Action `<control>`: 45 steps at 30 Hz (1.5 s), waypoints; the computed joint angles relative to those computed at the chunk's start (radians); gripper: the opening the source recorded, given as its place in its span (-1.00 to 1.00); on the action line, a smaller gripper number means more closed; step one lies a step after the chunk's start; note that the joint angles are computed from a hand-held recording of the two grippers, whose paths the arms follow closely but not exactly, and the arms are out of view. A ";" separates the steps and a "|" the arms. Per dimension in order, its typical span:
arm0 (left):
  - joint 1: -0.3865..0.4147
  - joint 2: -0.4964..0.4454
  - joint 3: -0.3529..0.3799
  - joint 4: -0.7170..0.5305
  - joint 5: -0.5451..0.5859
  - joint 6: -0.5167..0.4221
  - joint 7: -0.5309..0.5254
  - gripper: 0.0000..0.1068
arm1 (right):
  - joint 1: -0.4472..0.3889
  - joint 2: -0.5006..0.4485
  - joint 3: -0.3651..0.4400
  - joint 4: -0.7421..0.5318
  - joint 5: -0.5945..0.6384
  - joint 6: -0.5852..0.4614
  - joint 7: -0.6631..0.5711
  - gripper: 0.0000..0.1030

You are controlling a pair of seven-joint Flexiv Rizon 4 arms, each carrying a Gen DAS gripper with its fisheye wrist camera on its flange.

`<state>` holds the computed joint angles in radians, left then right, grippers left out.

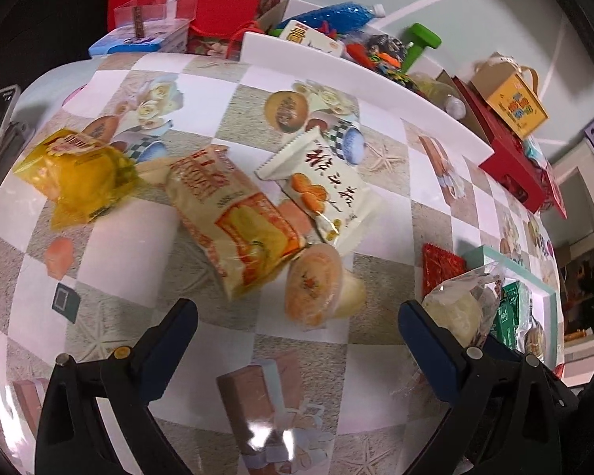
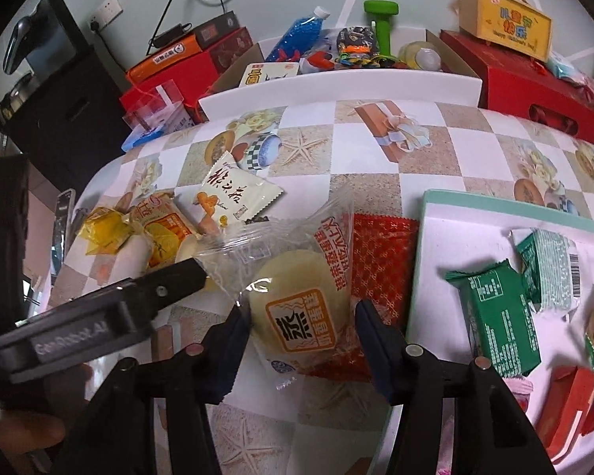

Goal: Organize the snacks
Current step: 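Grasp the clear bun bag with the right tool while the left tool grasps the yellow pudding cup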

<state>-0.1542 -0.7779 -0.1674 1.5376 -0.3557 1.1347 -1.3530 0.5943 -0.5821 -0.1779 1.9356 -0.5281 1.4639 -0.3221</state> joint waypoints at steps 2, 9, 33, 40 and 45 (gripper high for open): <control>-0.008 -0.006 0.002 -0.009 0.010 0.003 0.007 0.82 | -0.006 0.002 0.005 0.005 0.006 0.010 -0.002 0.11; -0.003 -0.027 -0.030 -0.024 0.000 0.004 0.054 0.60 | -0.017 0.004 0.020 0.008 0.034 0.013 -0.020 0.11; -0.047 -0.028 0.067 -0.033 0.077 0.010 -0.007 -0.10 | -0.019 -0.008 0.034 -0.021 0.021 -0.052 -0.038 0.11; -0.098 -0.036 0.145 -0.070 0.193 -0.012 -0.075 -0.11 | -0.007 -0.017 0.021 -0.043 -0.068 -0.122 -0.005 0.11; -0.100 -0.037 0.150 -0.076 0.229 -0.012 -0.092 -0.13 | -0.011 -0.011 0.016 -0.034 -0.103 -0.108 0.032 0.05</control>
<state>-0.2542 -0.8150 -0.0173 1.4614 -0.1271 1.1222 -1.4445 0.5836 -0.5932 -0.1616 1.9017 -0.6313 1.3561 -0.2901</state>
